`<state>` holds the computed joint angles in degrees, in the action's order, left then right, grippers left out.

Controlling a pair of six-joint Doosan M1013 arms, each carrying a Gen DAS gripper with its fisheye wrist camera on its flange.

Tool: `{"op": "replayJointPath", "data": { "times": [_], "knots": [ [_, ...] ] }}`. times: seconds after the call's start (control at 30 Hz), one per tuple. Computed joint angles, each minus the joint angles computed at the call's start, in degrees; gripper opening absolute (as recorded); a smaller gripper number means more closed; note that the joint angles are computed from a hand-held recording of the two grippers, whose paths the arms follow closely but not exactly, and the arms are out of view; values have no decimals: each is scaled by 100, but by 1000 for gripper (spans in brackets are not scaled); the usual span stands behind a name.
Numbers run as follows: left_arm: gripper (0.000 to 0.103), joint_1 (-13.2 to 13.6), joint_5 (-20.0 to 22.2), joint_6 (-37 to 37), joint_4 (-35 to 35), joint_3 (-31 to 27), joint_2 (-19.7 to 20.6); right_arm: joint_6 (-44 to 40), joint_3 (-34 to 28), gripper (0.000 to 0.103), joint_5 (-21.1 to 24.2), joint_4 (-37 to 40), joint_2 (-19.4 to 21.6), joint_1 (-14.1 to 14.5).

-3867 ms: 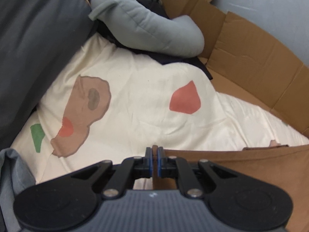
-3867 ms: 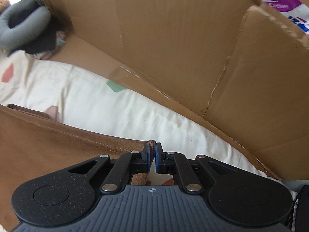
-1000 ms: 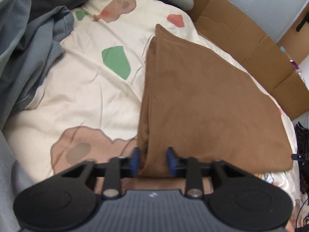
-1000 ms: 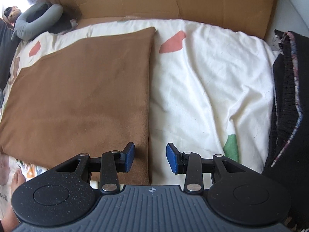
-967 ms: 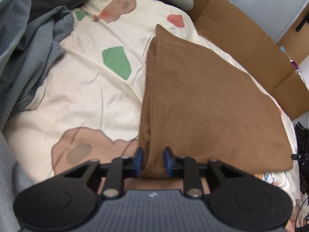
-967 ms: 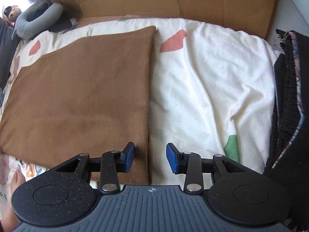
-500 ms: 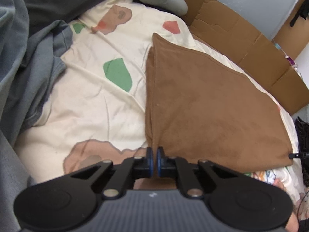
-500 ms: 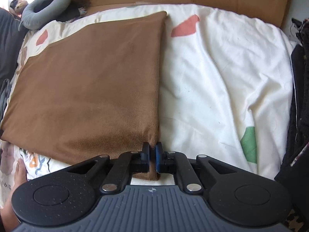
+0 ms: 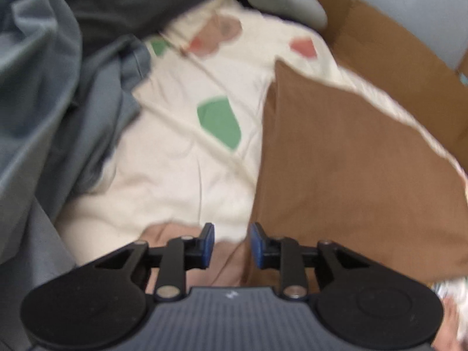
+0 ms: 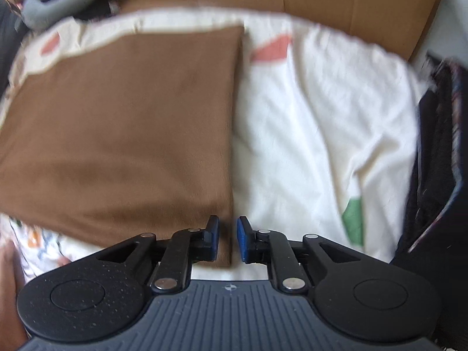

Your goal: Fold clothes

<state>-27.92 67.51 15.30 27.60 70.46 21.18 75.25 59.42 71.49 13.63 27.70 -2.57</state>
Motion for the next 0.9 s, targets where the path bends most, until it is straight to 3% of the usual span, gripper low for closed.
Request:
{"op": "replayJointPath", "data": {
  "times": [0.13,0.23,0.43,0.6,0.9],
  "knots": [
    [40,-54,-361,432,50,-295,164,-166,-28,23,-208,222,-28,44],
    [42,-62,-761,857,-194,-484,317,-403,-105,23,-156,389,34,105],
    [41,-42,-1102,1527,-763,-802,670,-464,-11,23,-137,366,104,234],
    [41,21,-1041,1828,-1183,-885,852,-115,82,22,-297,277,125,226],
    [41,-54,-1018,1844,-1130,-826,796,322,-16,22,-313,-247,139,215]
  ]
}}
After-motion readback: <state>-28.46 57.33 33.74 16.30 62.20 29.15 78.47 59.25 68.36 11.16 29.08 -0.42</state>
